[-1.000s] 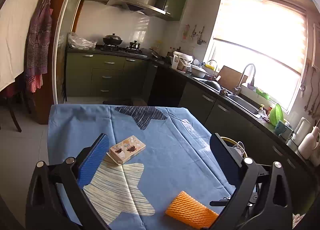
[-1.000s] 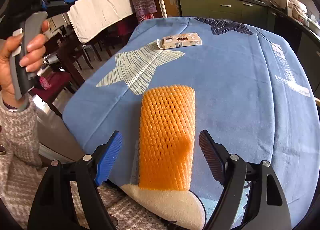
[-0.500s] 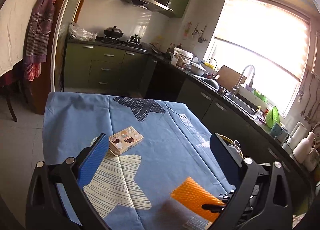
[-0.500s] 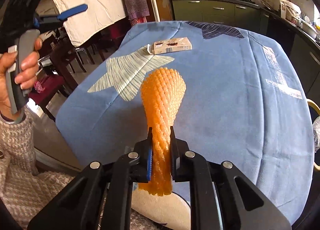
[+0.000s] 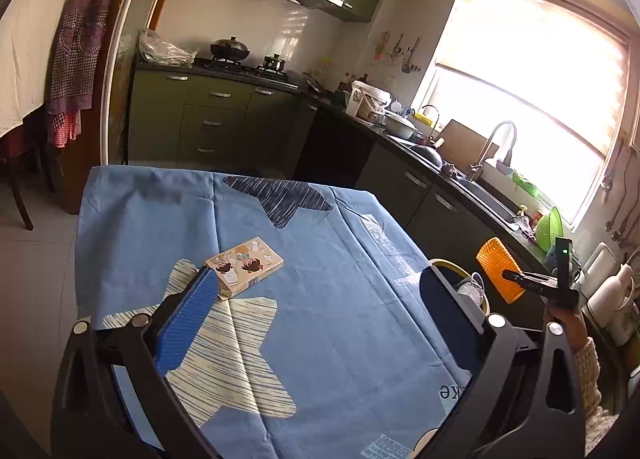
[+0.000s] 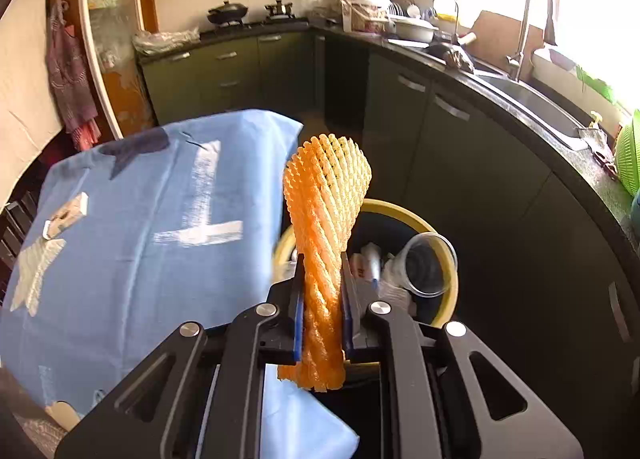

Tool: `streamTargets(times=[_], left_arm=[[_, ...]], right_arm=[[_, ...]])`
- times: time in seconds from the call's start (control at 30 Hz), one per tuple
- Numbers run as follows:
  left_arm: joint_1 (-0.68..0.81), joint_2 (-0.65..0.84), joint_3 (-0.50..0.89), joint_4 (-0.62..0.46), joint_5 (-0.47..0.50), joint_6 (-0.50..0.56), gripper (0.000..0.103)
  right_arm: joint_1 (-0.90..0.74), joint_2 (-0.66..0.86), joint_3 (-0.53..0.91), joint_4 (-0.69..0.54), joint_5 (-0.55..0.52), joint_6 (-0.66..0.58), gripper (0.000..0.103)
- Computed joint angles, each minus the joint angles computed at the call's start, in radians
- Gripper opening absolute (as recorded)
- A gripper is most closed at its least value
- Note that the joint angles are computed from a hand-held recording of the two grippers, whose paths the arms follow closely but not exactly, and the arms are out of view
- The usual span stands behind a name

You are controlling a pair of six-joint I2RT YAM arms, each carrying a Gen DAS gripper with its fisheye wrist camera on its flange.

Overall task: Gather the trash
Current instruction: 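Carry the foam net over the bin and open the right tool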

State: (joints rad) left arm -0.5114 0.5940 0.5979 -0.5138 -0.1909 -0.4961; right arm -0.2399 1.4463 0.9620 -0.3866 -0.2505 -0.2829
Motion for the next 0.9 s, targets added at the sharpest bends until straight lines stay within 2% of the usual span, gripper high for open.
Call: streamTargets(times=[0.2, 0.33, 0.47, 0.6, 0.7, 0.8, 0.9], left_arm=[[-0.043, 0.047, 0.018, 0.013, -0.040, -0.005, 0.096], [-0.041, 0.084, 0.017, 0.035, -0.026, 0.002, 0.096], [-0.050, 0.118, 0.011, 0.053, -0.021, 0.009, 0.096], [-0.039, 0.149, 0.002, 0.073, 0.004, 0.017, 0.096], [-0.041, 0.163, -0.005, 0.091, 0.019, 0.007, 0.096], [-0.072, 0.164, -0.007, 0.087, -0.010, 0.009, 0.096], [-0.075, 0.173, 0.004, 0.074, -0.028, 0.032, 0.096]], right_arm=[[-0.019, 0.301, 0.198, -0.011, 0.056, -0.023, 0.018], [-0.037, 0.405, 0.243, 0.014, 0.060, -0.018, 0.031], [-0.065, 0.378, 0.209, 0.045, 0.007, 0.000, 0.047], [-0.077, 0.312, 0.160, 0.059, -0.031, -0.015, 0.057], [-0.064, 0.348, 0.204, 0.052, 0.012, -0.011, 0.059], [-0.070, 0.352, 0.231, 0.042, -0.019, 0.015, 0.059], [-0.088, 0.299, 0.194, 0.063, -0.061, 0.050, 0.059]])
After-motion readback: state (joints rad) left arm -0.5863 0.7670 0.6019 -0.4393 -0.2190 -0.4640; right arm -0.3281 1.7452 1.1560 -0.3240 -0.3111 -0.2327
